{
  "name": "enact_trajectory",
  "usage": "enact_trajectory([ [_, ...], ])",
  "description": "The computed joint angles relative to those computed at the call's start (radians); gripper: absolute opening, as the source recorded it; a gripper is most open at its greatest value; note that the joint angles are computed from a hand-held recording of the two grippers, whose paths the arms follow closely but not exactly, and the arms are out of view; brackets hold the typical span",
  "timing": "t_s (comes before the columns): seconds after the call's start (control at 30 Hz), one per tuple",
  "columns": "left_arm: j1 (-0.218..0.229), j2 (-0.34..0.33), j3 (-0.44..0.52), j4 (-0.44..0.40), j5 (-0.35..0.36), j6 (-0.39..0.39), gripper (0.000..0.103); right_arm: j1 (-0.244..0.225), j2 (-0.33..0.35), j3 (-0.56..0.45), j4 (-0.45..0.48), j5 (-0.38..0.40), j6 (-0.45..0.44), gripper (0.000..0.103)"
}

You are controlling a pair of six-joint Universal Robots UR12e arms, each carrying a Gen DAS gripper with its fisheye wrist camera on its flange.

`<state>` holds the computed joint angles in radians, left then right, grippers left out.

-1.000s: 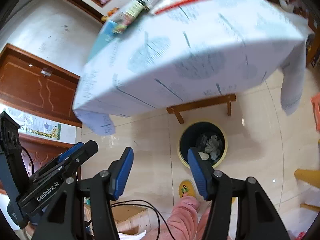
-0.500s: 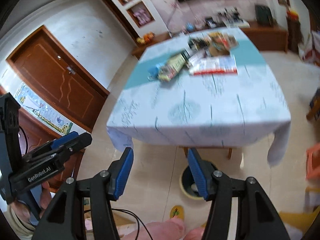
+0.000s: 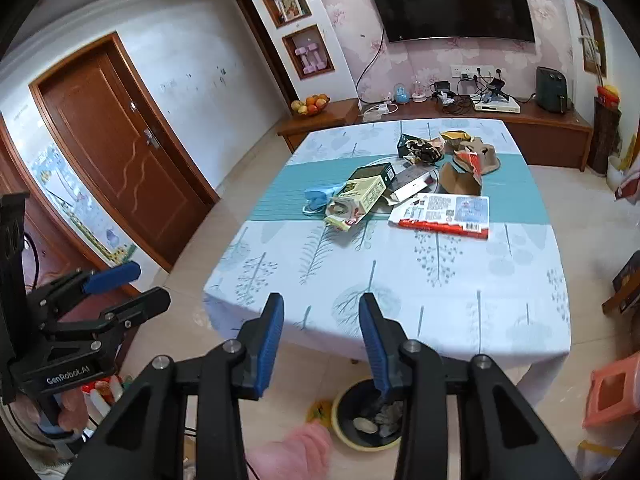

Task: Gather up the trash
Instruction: 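Grasp the blue face mask with the left gripper while the right gripper grasps a green wrapper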

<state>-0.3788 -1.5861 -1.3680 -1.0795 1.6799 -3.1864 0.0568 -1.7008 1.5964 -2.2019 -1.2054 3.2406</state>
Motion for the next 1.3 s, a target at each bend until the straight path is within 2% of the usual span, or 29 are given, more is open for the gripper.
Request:
enact_trajectory([
  [0.17,0.053,-0.08,0.059,0.007,-0.077,0.086,0.064,0.016,0.089,-0.064,-0.006,-0.021,-0.007,0.039],
  [0.23,0.078,-0.122,0.093,-0.001,-0.122,0.129,0.064,0.029,0.135,-0.098,-0.014,-0.062,-0.011,0.039],
  [0.27,0.09,-0.149,0.116,-0.012,-0.139,0.154,0.064,0.039,0.168,-0.123,-0.015,-0.096,-0.01,0.039],
  [0.4,0.129,-0.251,0.209,-0.071,-0.182,0.24,0.064,0.058,0.264,-0.198,0.003,-0.154,-0.005,0.039],
  [0.57,0.163,-0.359,0.323,-0.164,-0.219,0.323,0.064,0.084,0.375,-0.301,0.073,-0.228,-0.063,0.039],
  [0.7,0.178,-0.434,0.408,-0.232,-0.241,0.403,0.064,0.095,0.419,-0.342,0.094,-0.236,-0.089,0.039],
  [0.87,0.192,-0.502,0.499,-0.316,-0.278,0.452,0.064,0.119,0.462,-0.391,0.12,-0.283,-0.152,0.039],
  [0.97,0.198,-0.54,0.558,-0.377,-0.304,0.457,0.064,0.13,0.48,-0.414,0.154,-0.291,-0.193,0.021],
  [1.1,0.201,-0.576,0.614,-0.421,-0.315,0.495,0.064,0.139,0.494,-0.434,0.191,-0.299,-0.215,0.014],
  [1.23,0.197,-0.596,0.644,-0.448,-0.306,0.553,0.064,0.128,0.488,-0.44,0.214,-0.237,-0.204,0.005],
  [1.3,0.194,-0.603,0.655,-0.454,-0.297,0.589,0.064,0.126,0.481,-0.44,0.214,-0.23,-0.196,0.004],
])
